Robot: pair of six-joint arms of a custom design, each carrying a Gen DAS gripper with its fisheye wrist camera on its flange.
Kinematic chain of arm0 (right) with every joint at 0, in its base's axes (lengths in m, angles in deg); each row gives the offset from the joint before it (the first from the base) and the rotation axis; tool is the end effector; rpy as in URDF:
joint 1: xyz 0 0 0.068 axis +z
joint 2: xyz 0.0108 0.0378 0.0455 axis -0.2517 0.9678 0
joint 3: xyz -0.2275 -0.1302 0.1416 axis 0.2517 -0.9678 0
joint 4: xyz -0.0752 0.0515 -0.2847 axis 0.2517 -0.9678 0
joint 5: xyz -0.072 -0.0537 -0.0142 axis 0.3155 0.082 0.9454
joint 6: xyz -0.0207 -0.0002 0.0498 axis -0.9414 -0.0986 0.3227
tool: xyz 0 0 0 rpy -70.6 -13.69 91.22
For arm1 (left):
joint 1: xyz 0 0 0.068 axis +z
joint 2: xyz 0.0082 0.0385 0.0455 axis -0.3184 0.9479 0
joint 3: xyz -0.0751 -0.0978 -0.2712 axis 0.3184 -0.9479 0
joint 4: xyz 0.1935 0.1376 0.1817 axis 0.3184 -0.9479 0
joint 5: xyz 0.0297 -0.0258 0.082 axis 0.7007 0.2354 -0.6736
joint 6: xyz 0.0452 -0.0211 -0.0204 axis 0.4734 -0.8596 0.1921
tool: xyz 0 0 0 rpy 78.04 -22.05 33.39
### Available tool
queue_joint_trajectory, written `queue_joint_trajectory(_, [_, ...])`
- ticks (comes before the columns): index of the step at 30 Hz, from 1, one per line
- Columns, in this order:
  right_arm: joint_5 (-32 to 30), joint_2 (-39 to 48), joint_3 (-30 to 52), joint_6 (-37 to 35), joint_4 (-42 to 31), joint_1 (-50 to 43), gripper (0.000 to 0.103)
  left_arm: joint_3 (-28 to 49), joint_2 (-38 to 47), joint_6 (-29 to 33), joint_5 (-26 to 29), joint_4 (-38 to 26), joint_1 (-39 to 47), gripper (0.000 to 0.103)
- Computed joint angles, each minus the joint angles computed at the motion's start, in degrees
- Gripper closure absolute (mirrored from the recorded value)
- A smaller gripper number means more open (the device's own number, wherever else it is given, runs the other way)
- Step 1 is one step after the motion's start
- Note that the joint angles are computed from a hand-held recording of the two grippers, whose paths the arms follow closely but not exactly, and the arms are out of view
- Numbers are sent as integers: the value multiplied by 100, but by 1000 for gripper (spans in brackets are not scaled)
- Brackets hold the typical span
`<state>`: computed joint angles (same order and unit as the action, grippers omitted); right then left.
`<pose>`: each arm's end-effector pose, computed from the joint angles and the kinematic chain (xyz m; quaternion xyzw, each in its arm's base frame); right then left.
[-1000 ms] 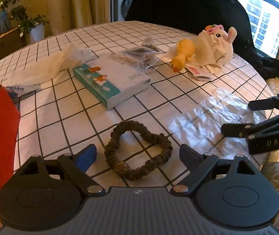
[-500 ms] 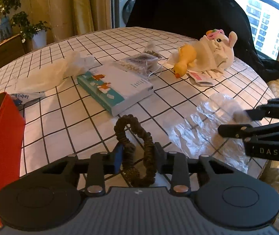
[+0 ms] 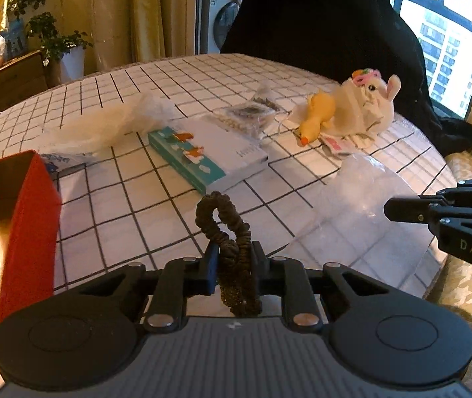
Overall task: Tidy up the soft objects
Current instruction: 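Carry the hair tie to the tin box while the right gripper carries the clear bag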
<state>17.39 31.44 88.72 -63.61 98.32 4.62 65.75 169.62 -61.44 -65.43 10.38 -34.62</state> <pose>0.1572 0.0487 0.0870 -0.0487 0.9148 0.0245 0.4003 0.2577 -0.0803 0.0563 0.1946 0.9032 -0.1145 0.3649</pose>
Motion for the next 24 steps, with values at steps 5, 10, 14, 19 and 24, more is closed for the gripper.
queue_joint_trajectory(5, [88, -1194, 221, 281, -1137, 385, 103, -149, -835, 163, 383, -616, 403, 84])
queue_joint_trajectory(10, [86, -1626, 605, 522, -1663, 752, 103, -164, -1695, 485, 706, -1419, 915, 84])
queue_joint_trajectory(14, [114, -1472, 1009, 606, -1728, 1070, 103, -69, -2275, 840, 1059, -2071, 1457, 84])
queue_joint_trajectory(19, [106, -930, 1560, 632, -1502, 1359, 103, 109, -2688, 1264, 1474, -2659, 2193, 84])
queue_joint_trajectory(24, [8, -310, 2082, 661, -1237, 1618, 103, 428, -2702, 1646, 1809, -3086, 2934, 84])
